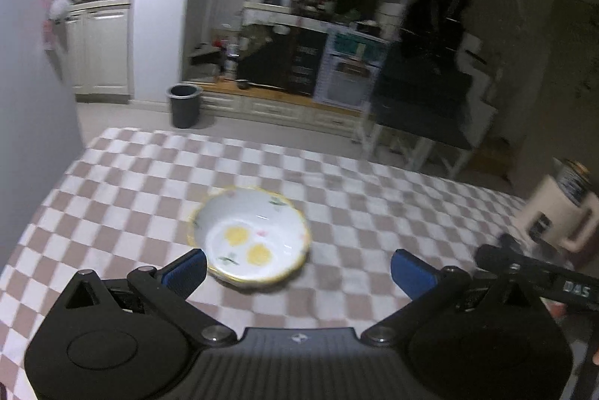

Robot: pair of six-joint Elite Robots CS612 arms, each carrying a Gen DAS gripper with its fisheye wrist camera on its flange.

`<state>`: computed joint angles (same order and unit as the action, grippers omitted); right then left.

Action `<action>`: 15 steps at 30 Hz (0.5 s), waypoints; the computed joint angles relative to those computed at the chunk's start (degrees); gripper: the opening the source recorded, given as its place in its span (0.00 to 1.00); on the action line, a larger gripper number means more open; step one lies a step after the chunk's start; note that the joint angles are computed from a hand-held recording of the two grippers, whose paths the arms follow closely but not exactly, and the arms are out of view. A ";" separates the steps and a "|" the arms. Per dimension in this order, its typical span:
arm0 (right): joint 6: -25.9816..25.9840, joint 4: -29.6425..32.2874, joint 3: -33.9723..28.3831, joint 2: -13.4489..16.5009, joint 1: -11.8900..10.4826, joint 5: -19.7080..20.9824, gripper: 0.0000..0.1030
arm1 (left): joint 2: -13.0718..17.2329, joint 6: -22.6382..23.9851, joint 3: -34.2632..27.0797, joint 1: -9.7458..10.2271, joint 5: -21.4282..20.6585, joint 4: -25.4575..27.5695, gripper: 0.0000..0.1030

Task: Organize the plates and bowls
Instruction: 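Reach both grippers to the lemon-print bowl rim and close them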

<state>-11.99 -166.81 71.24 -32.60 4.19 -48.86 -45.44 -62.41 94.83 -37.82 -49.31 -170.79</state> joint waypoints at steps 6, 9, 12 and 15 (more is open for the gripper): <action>-1.26 3.81 -5.82 3.44 1.80 -1.36 0.99 | 0.51 -6.93 0.39 2.16 0.27 3.62 1.00; -2.07 7.33 -8.76 4.87 2.72 -2.61 0.99 | 0.82 -9.46 0.35 3.34 -0.06 6.09 1.00; -1.95 10.27 -11.01 6.11 3.39 -1.85 0.95 | 1.17 -10.70 0.23 4.47 -0.96 8.01 0.99; -1.36 13.58 -13.84 7.83 3.94 -0.40 0.85 | 2.02 -10.65 -0.16 5.23 -1.27 7.74 0.95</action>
